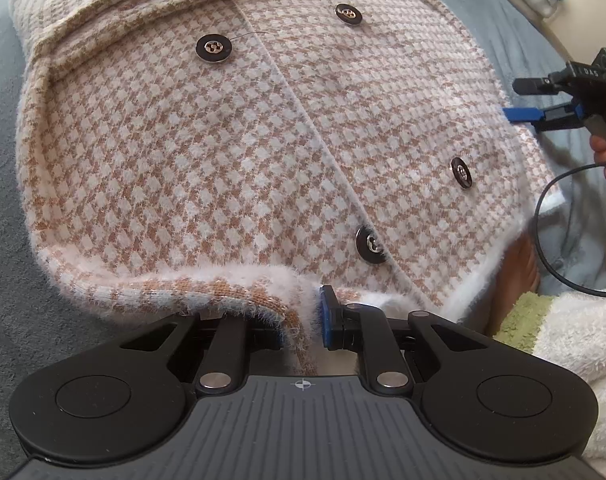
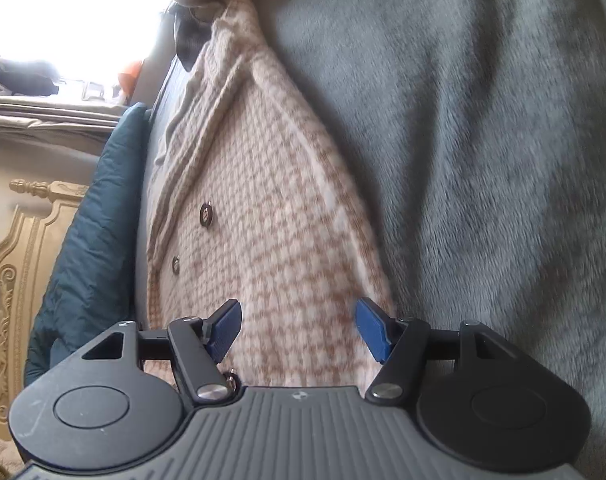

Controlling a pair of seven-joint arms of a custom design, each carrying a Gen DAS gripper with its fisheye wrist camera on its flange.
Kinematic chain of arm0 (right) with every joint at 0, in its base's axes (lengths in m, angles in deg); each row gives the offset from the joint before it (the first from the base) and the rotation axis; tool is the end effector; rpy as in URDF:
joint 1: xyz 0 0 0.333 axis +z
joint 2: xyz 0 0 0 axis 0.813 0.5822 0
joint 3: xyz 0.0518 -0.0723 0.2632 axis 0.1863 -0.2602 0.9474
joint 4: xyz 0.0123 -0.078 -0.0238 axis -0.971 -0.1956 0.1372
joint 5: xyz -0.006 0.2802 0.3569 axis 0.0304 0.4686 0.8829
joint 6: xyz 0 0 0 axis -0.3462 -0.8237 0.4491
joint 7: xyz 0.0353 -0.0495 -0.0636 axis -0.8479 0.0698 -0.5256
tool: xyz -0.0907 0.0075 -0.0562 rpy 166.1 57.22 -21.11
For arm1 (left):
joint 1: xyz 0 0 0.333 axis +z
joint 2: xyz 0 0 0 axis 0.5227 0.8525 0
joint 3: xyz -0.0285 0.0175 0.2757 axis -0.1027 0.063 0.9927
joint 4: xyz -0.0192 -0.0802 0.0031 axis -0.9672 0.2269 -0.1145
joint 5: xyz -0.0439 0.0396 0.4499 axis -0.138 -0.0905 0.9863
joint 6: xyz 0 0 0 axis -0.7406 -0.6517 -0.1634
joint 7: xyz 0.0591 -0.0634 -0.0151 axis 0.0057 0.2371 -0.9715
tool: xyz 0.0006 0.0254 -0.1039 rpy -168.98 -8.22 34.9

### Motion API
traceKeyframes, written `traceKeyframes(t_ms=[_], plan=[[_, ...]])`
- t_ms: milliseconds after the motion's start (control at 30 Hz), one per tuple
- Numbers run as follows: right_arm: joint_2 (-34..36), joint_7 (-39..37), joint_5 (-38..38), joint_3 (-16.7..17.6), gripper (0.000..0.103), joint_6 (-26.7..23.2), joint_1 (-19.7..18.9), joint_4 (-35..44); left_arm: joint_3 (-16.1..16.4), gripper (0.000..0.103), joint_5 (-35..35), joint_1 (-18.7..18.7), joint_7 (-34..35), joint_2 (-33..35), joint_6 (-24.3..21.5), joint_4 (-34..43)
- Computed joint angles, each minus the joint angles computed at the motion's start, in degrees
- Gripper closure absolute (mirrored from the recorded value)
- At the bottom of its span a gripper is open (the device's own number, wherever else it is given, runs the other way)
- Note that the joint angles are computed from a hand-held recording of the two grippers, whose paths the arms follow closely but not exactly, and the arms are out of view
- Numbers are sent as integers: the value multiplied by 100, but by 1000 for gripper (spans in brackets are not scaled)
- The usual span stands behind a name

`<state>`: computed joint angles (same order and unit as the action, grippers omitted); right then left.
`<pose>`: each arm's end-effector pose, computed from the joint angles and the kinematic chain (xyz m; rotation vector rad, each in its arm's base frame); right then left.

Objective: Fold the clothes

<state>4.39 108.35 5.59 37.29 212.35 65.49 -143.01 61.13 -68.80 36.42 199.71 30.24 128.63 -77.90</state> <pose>0.6816 0.2561 0.3290 -1.2754 1.9031 0.5139 0.7300 -0.0727 0.3900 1.6304 -2.5530 0.4974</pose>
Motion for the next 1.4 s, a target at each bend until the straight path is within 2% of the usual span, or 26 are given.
traceKeyframes(t_ms=[367, 1100, 1167, 1300, 1400], plan=[[-38, -388, 365, -14, 37, -745, -148, -79, 3, 88, 114, -41, 99, -46, 138, -94], [-236, -903, 737, -141, 38, -1685, -238, -378, 7, 88, 256, -98, 4, 0, 57, -24], [-239, -918, 766, -146, 39, -1736, -232, -384, 8, 88, 240, -91, -28, 23, -23, 15], [-162, -882, 605, -163, 49, -2150, -229, -280, 3, 88, 177, -63, -59, 54, -190, 76], [-215, -877, 701, -158, 58, -2092, -219, -386, 3, 88, 66, -16, -148, 107, -334, 150]])
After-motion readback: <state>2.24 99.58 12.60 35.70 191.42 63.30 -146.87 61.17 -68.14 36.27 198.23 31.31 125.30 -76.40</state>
